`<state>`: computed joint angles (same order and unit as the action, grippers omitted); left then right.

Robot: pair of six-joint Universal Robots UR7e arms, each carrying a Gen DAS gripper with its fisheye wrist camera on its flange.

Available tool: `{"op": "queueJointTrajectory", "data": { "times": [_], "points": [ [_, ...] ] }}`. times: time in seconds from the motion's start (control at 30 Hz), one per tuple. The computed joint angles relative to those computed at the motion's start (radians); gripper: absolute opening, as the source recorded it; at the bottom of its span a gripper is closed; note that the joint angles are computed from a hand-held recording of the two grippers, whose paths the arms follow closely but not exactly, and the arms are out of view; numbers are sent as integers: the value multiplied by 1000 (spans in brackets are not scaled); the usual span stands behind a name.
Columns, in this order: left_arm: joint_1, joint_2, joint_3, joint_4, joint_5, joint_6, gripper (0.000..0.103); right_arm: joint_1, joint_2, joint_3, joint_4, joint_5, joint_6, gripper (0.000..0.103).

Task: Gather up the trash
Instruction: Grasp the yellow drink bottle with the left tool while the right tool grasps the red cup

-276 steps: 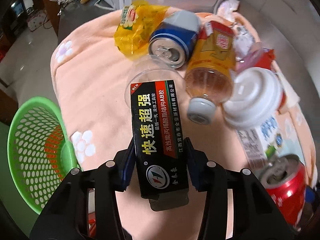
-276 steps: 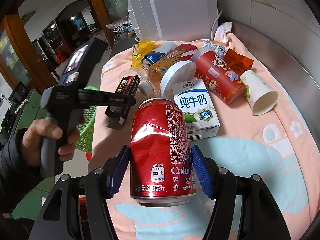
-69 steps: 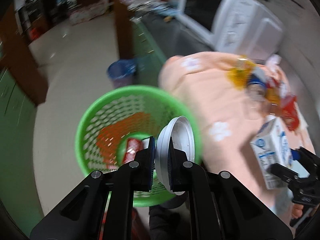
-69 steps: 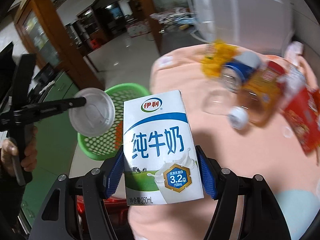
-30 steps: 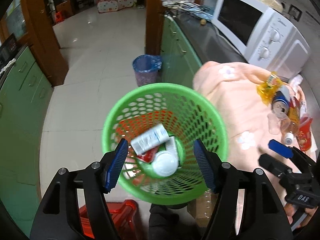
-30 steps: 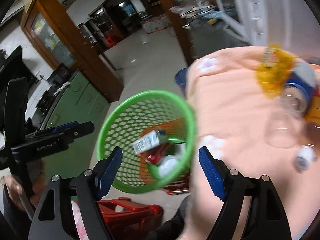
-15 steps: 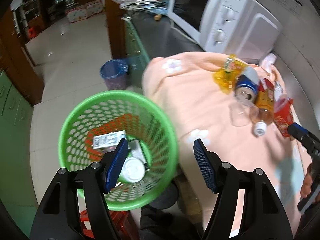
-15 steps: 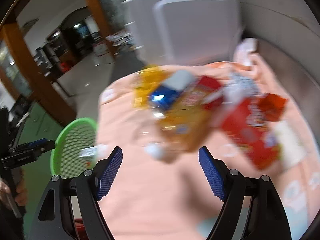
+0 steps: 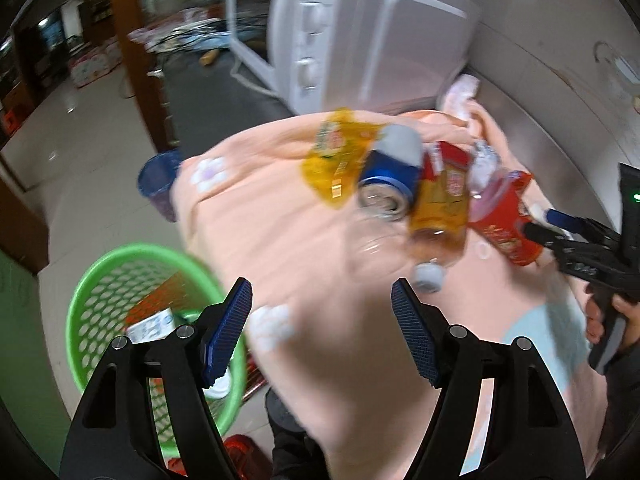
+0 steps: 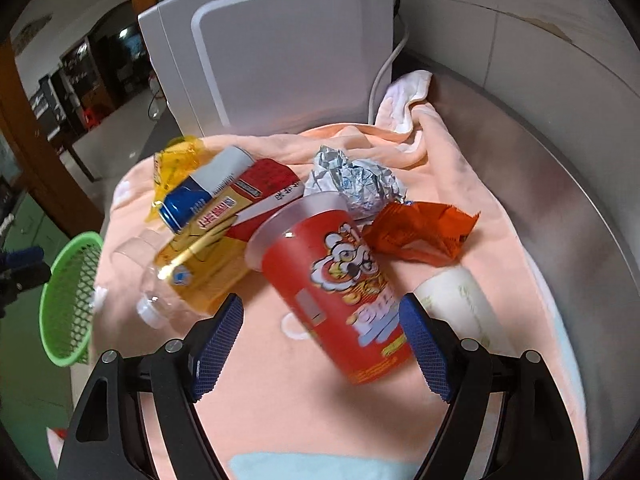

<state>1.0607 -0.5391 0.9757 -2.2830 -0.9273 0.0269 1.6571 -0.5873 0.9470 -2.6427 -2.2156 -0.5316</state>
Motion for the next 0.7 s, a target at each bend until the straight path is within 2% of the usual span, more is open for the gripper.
{"op": "queueJointTrajectory", "data": {
  "times": [0.27,0.5,0.7],
  "points": [
    [-12,101,-143,70,-49,48,72,-21,67,-127,108,8,-74,80],
    [-16,199,-297,148,-70,82,72,-35,120,-208,151,12,-131,80],
    [-20,284,-434,222,-101,115,72,-39,120,-195,134,14,-147,79]
  ]
}}
